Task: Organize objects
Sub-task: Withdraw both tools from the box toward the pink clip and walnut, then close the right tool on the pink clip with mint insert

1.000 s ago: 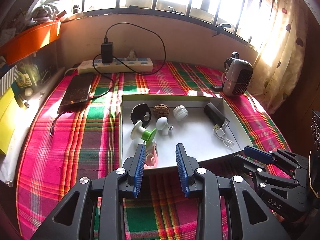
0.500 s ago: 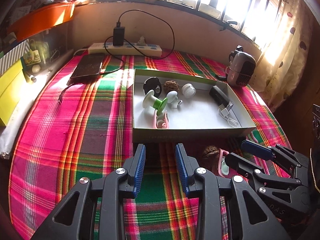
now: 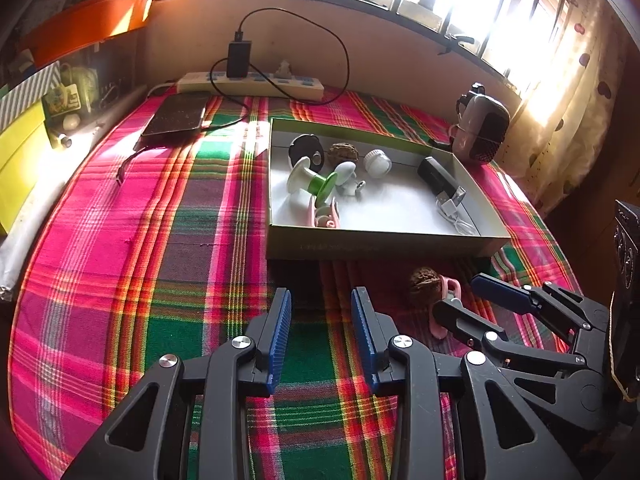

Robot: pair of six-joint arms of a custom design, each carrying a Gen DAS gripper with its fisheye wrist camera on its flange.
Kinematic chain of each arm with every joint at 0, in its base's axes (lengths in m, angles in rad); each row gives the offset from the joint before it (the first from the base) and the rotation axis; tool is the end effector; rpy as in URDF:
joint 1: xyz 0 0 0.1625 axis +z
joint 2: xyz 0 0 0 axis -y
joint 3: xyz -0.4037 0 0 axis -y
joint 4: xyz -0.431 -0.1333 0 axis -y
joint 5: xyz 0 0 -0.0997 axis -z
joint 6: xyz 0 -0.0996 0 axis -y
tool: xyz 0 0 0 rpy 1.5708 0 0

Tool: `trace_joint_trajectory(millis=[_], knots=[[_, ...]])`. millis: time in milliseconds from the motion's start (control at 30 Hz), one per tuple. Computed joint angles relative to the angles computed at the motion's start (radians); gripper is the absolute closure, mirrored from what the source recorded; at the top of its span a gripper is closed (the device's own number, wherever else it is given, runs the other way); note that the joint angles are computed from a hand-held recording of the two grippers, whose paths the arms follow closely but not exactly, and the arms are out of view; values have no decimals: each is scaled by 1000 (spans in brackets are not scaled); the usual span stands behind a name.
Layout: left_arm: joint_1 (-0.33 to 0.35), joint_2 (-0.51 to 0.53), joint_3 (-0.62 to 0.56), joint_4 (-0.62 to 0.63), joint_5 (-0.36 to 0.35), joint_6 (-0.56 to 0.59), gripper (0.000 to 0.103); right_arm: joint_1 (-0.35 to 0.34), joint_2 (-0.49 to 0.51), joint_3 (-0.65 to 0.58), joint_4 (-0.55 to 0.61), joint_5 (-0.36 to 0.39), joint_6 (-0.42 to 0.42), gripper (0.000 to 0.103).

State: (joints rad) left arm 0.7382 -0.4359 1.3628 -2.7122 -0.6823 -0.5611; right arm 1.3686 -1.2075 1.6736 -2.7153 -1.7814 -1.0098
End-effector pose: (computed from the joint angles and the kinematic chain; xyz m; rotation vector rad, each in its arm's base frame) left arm -0.4023 -0.6507 -0.0519 0.2050 2.4192 -0.9409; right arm -0.0238 -0.6762 0.3329 0.9064 -2.3611 0.5808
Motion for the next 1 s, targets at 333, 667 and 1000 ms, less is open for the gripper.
trace_joint_trajectory(millis=[333, 667, 1000], knots=[[6, 3, -4, -2, -24, 13, 74, 3, 20, -13, -43, -48, -1, 54], [13, 17, -30, 24, -45, 23, 74, -2, 42, -35, -39, -58, -3, 54], [18, 42, -72, 38, -87, 46, 74, -15, 38, -47, -19, -26, -6, 66]])
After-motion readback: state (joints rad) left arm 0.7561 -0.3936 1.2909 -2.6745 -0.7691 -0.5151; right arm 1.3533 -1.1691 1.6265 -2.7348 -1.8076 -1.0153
